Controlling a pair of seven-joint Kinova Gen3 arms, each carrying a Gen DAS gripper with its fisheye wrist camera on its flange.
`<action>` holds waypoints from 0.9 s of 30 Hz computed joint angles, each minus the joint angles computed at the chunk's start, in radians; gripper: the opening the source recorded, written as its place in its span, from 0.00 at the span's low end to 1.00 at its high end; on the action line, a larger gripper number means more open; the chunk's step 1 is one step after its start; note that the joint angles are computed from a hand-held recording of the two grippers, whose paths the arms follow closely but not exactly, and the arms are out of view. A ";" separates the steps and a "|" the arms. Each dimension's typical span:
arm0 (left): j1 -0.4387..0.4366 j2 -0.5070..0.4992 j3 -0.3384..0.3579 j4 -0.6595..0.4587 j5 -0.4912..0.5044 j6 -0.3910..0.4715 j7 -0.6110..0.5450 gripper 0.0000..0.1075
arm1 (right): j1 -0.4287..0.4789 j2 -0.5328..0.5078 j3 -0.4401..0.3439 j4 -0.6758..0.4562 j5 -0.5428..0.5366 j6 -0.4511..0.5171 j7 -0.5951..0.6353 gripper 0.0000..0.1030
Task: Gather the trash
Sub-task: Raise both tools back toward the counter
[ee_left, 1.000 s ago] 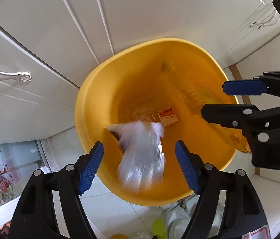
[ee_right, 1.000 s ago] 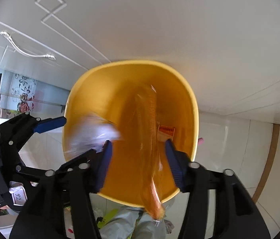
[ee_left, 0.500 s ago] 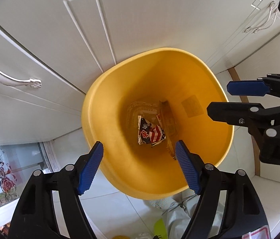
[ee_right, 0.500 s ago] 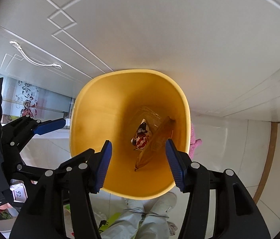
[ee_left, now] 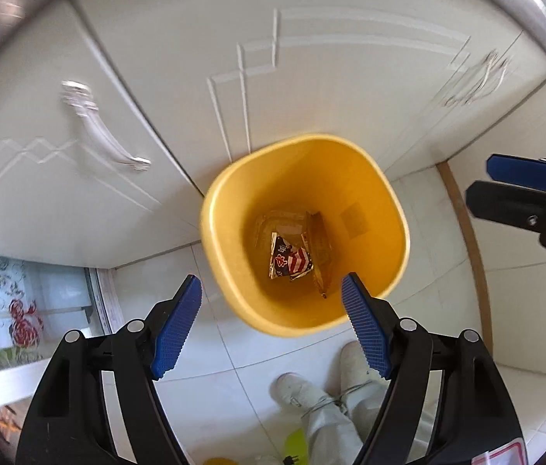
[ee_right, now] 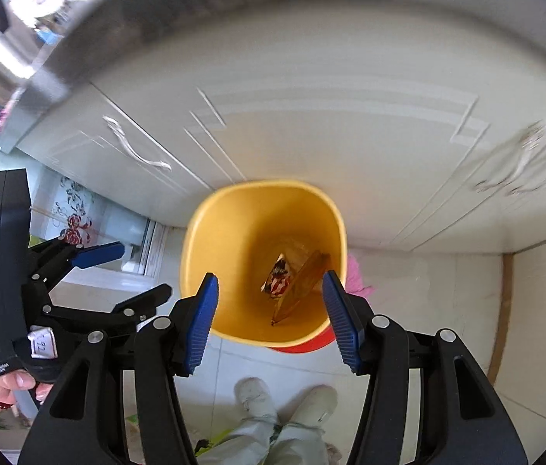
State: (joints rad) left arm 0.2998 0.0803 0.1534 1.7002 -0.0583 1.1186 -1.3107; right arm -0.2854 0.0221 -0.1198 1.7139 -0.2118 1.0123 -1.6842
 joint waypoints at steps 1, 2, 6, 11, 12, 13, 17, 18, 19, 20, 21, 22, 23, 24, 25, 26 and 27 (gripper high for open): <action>0.002 -0.026 0.000 -0.002 0.000 0.009 0.012 0.69 | -0.008 -0.035 -0.006 -0.009 0.026 0.014 -0.021 0.55; -0.003 -0.043 -0.002 -0.010 0.005 0.019 0.009 0.69 | -0.012 -0.055 -0.011 -0.012 0.045 0.019 -0.036 0.55; -0.012 -0.132 0.006 -0.043 0.004 0.067 0.048 0.70 | -0.031 -0.160 -0.051 -0.054 0.155 0.063 -0.125 0.55; -0.053 -0.224 0.007 -0.097 0.001 0.096 0.065 0.72 | -0.038 -0.232 -0.109 -0.130 0.269 0.119 -0.211 0.55; -0.062 -0.234 0.007 -0.113 -0.002 0.102 0.061 0.73 | -0.038 -0.237 -0.111 -0.147 0.279 0.128 -0.214 0.55; -0.072 -0.243 0.005 -0.138 -0.004 0.108 0.055 0.73 | -0.036 -0.247 -0.111 -0.167 0.290 0.132 -0.215 0.55; -0.108 -0.243 -0.004 -0.214 -0.014 0.110 0.026 0.73 | -0.025 -0.243 -0.123 -0.232 0.324 0.129 -0.230 0.56; -0.116 -0.238 -0.006 -0.239 -0.015 0.118 0.019 0.74 | -0.023 -0.236 -0.121 -0.252 0.328 0.125 -0.229 0.56; -0.125 -0.226 -0.008 -0.268 -0.021 0.123 0.013 0.74 | -0.021 -0.231 -0.123 -0.265 0.336 0.124 -0.233 0.56; -0.134 -0.219 -0.018 -0.283 -0.016 0.120 -0.003 0.74 | -0.021 -0.224 -0.126 -0.279 0.344 0.124 -0.237 0.56; -0.141 -0.206 -0.024 -0.312 -0.011 0.128 -0.014 0.74 | -0.021 -0.210 -0.128 -0.299 0.354 0.122 -0.240 0.56; -0.148 -0.191 -0.029 -0.337 -0.008 0.128 -0.023 0.75 | -0.023 -0.200 -0.132 -0.309 0.364 0.116 -0.247 0.56; -0.154 -0.176 -0.032 -0.359 -0.009 0.128 -0.031 0.75 | -0.025 -0.186 -0.124 -0.324 0.366 0.110 -0.240 0.56; -0.155 -0.162 -0.027 -0.386 -0.019 0.137 -0.027 0.75 | -0.027 -0.178 -0.117 -0.334 0.366 0.107 -0.233 0.56; -0.157 -0.142 -0.027 -0.409 -0.026 0.135 -0.029 0.76 | -0.028 -0.161 -0.105 -0.349 0.364 0.097 -0.221 0.56; -0.156 -0.126 -0.027 -0.433 -0.033 0.139 -0.028 0.76 | -0.029 -0.142 -0.093 -0.366 0.359 0.088 -0.207 0.56; -0.158 -0.100 -0.031 -0.463 -0.038 0.140 -0.033 0.76 | -0.031 -0.128 -0.085 -0.381 0.356 0.088 -0.198 0.56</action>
State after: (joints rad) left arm 0.1413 -0.0194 0.1222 1.2367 -0.0967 1.2581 -1.3439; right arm -0.3161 -0.1061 -0.2049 1.3330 0.1440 1.1000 -1.8821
